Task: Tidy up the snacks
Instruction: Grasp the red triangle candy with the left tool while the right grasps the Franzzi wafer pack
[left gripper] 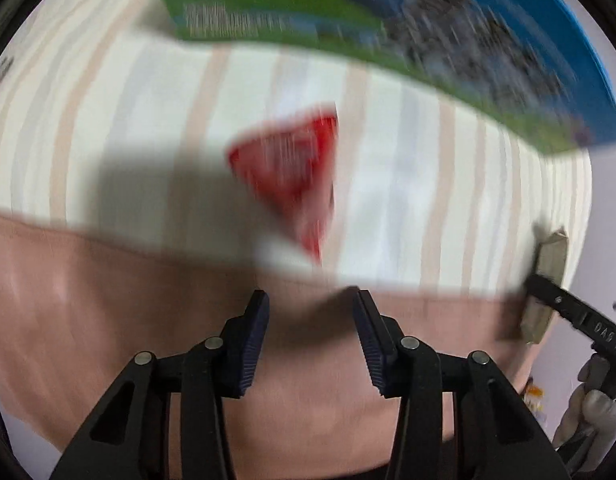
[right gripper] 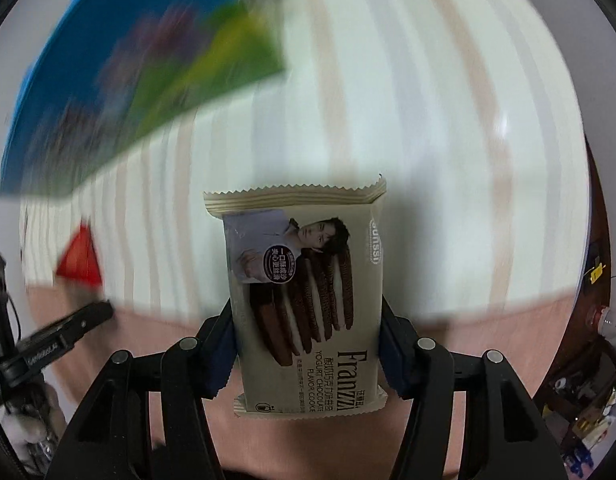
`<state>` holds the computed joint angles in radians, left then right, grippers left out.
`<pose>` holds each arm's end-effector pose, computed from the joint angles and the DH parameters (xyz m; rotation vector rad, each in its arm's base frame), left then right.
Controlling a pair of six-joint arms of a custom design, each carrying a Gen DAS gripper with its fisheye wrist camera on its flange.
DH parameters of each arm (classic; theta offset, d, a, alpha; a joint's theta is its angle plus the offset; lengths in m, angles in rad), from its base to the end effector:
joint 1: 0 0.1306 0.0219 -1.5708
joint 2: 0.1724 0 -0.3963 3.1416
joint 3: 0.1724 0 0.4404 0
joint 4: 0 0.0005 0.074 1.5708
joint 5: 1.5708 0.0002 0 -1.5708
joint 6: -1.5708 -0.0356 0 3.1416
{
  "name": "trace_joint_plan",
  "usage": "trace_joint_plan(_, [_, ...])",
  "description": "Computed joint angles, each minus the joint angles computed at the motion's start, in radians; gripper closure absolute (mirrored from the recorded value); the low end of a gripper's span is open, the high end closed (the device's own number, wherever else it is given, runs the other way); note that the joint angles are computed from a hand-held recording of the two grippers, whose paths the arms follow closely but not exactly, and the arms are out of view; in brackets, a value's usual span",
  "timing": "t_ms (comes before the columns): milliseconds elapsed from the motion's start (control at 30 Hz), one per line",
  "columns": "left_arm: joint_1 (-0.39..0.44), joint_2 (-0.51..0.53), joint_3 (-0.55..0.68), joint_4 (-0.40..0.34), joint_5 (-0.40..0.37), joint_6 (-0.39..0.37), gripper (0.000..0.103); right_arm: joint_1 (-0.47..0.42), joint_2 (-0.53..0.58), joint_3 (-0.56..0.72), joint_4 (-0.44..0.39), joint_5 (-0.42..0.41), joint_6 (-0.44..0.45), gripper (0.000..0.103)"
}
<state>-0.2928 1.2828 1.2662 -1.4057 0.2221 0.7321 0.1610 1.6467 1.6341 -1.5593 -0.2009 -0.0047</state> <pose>0.4116 -0.1328 0.4094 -0.6490 3.0251 -0.4135 0.5510 0.0962 0.4003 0.2425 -3.0988 -0.3120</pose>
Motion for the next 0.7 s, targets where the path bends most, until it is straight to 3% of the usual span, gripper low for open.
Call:
trace_joint_plan(167, [-0.009,-0.110,-0.060,0.019,0.042,0.059,0.061,0.012,-0.091,-0.130,-0.015,-0.044,-0.009,0.039])
trace_joint_plan(267, [0.044,-0.127,-0.048,0.036,0.037,0.087,0.043,0.004,-0.095,-0.149,0.010,-0.059,-0.062,0.036])
trace_joint_plan(300, [0.067,-0.123,-0.038,0.043,0.038,0.091,0.041,0.005,-0.093,-0.148,0.017,-0.064,-0.081,0.034])
trace_joint_plan(400, [0.132,-0.088,0.005,0.060,0.041,0.072,0.041,0.003,-0.094,-0.145,0.028,-0.051,-0.094,0.032])
trace_joint_plan(467, [0.154,-0.018,0.070,0.029,0.018,0.022,0.041,0.025,-0.085,-0.136,0.034,-0.032,-0.102,0.029])
trace_joint_plan(633, [0.150,0.114,0.140,-0.031,0.031,-0.066,0.041,0.076,-0.070,-0.127,0.050,0.004,-0.144,0.029])
trace_joint_plan(667, [0.150,0.122,0.139,-0.031,0.023,-0.079,0.044,0.075,-0.072,-0.130,0.053,0.006,-0.142,0.029])
trace_joint_plan(700, [0.137,0.135,0.145,-0.047,-0.010,-0.104,0.060,0.076,-0.073,-0.132,0.054,0.015,-0.141,0.032])
